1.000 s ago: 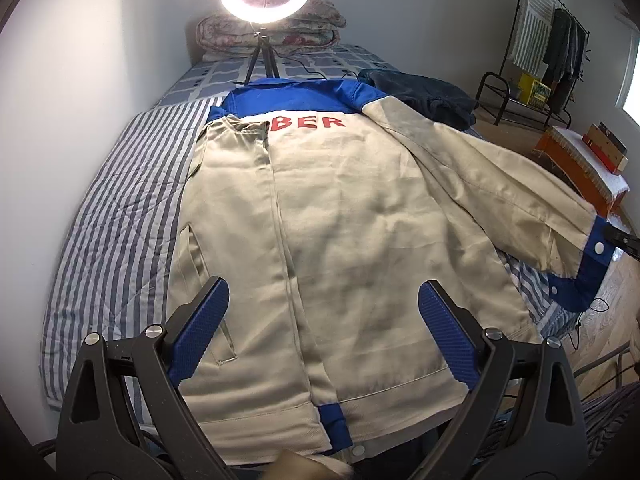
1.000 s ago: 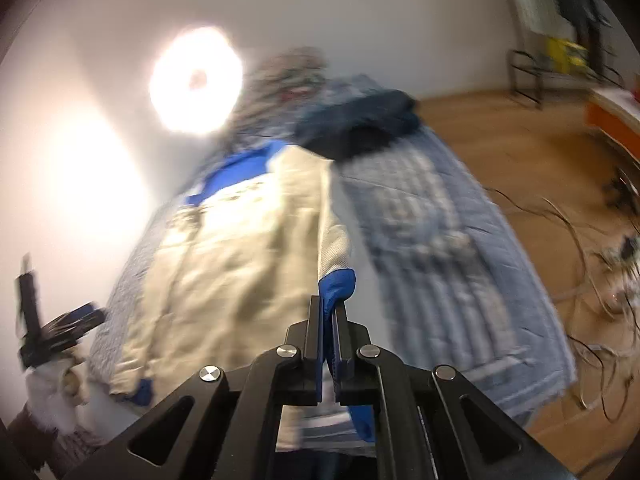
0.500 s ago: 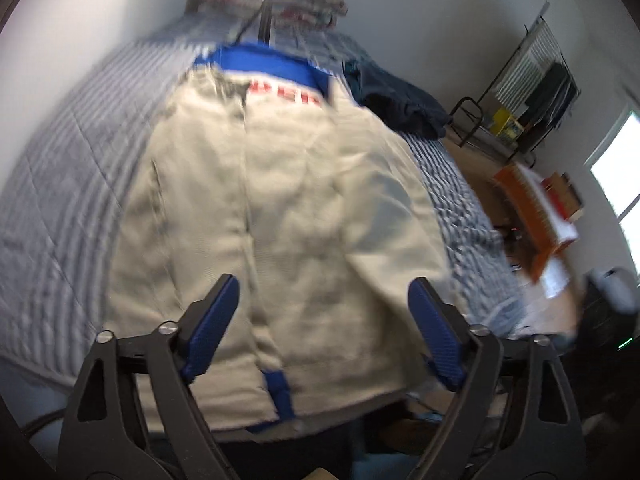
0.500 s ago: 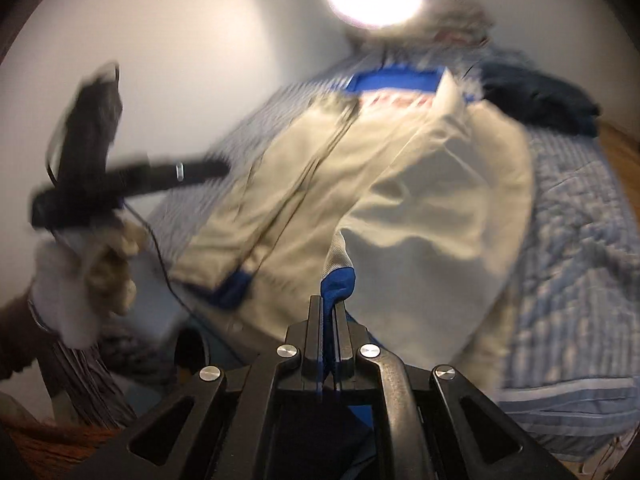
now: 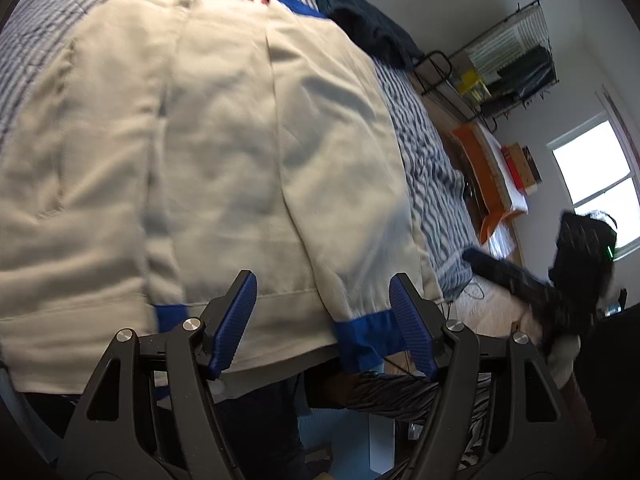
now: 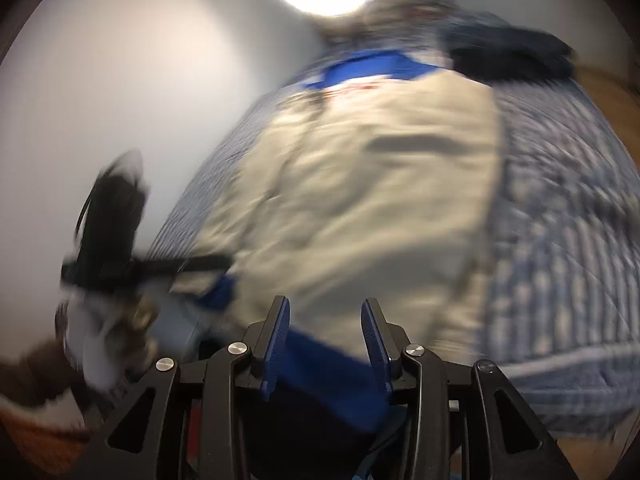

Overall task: Fold large clothes
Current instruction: 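Lift the sleeve with the right tool and lay it across the jacket, then grasp the jacket side edge with the right tool and fold it toward the center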

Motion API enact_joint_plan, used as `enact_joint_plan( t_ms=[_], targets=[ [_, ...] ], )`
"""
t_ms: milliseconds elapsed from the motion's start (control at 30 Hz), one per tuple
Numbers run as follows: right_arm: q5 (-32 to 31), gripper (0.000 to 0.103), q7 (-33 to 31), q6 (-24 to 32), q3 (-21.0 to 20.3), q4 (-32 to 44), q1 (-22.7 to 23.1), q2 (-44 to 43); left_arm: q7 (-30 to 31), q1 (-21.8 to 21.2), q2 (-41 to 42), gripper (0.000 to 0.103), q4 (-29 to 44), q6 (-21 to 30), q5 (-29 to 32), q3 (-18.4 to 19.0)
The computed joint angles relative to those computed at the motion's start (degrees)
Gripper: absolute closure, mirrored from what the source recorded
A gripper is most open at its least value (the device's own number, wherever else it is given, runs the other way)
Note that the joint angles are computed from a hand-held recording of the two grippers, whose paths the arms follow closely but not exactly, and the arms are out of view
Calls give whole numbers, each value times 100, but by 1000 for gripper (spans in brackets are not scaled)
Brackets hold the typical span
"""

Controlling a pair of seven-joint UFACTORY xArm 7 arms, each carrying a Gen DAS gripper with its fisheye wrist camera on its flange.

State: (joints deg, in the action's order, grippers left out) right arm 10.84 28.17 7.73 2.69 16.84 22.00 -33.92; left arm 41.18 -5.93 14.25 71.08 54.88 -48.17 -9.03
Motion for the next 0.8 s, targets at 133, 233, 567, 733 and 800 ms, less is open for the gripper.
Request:
enact_joint_plan(
  t_ms=[133,233,567,733,800],
  targets=[
    [546,62,-360,-242,-1116,-210,493,118,-47,-124,87,36,-49,-79,139,-66],
    [1020,62,-991,-197,-2026,-44,1170,500,-126,-202,200,51,-43,-18,283,-112],
    [2664,103,-2745,-420,-3714,541,3156,1267,-212,-266,302,97,-152,-119,247,-256],
    [2018,103,-1944,-140,-1832,277,1111,794,27,-329,88,97,-286,15,68,-289],
    [1795,103,-1764,-12,-1412,235,612,785,112,-512,-23,97,-411,-276,387,-274]
  ],
)
